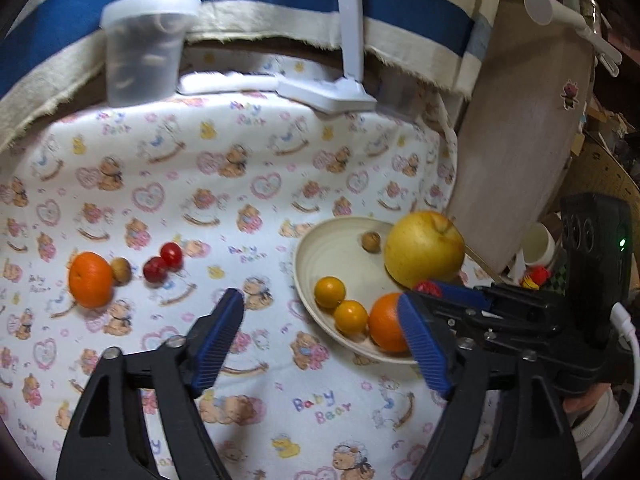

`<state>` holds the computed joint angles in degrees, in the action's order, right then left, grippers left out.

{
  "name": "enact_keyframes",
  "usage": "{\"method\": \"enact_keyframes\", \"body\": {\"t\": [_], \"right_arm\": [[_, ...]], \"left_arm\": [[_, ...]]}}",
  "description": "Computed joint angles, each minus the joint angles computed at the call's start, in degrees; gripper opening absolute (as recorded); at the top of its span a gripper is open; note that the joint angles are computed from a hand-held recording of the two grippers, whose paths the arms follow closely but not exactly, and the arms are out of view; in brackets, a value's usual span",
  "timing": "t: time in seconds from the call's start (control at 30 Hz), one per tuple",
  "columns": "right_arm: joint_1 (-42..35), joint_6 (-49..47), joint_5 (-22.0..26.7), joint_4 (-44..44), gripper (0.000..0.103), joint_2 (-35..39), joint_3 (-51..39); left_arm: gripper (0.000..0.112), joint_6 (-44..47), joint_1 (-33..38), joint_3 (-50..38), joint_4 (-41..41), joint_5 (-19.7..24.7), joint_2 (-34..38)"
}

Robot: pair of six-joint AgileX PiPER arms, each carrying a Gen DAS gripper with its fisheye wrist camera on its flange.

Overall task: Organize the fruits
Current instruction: 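Lower the tangerine onto the plate and open the left tool while the right tool releases the red apple, then withdraw both open tools up and away from the white plate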

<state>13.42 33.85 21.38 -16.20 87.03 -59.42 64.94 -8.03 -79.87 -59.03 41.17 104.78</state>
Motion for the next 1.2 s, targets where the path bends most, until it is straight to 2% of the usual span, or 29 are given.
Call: {"method": "enact_keyframes", "body": {"t": [0.13,0.17,0.23,0.27,0.3,0.37,0.57,0.83,0.97,1.07,1.17,1.2], "right_arm": [[-0.47,-1.44,0.41,1.04,0.028,0.93,-0.48],[-0.7,-1.75,0.53,1.6,0.032,1.0,-0.59],[-1.26,-2.0,-0.09,2.27,0.053,0.64,-0.14],[-1.26,0.09,-0.71,0.6,0.07,0.24,0.38],[-1.23,2.74,-1.39,-1.7,0.072,-0.46,1.04],[-1.41,2.16,-1.21,-1.49,0.072,-1.11,1.1],[-1.65,9.69,-2.96,-7.75,0.072,-3.49,2.88],[-1.13,21.93,-4.93,-19.31,0.082,-5.95,5.07],[0.54,31.8,-3.37,-29.43,0.084,-6.39,5.59],[0.97,33.76,-3.15,-31.48,0.085,-6.61,5.82],[1.18,35.01,-2.93,-32.71,0.085,-6.59,5.84],[1.33,36.24,-2.66,-33.9,0.086,-6.6,5.88]], "left_arm": [[0.079,-0.39,0.4,-0.25,0.24,0.57,0.36],[0.079,-0.56,0.3,-0.22,0.49,0.42,0.42],[0.079,-0.43,0.15,0.15,0.75,-0.09,0.28],[0.079,-0.34,0.02,0.24,0.87,-0.43,0.26],[0.079,-0.07,-0.08,0.51,0.88,-0.85,0.08],[0.079,0.32,-0.08,0.85,0.9,-1.27,-0.21],[0.079,1.51,0.55,1.47,-0.25,-2.63,-1.08],[0.081,6.63,2.19,3.45,-5.22,-5.33,-3.38],[0.088,9.32,3.05,4.33,-8.08,-6.33,-4.43],[0.089,10.96,3.31,4.84,-9.76,-7.15,-4.99],[0.101,14.4,3.29,6.38,-12.87,-9.11,-5.95],[0.103,16.54,3.2,7.36,-14.82,-10.36,-6.51]]}}
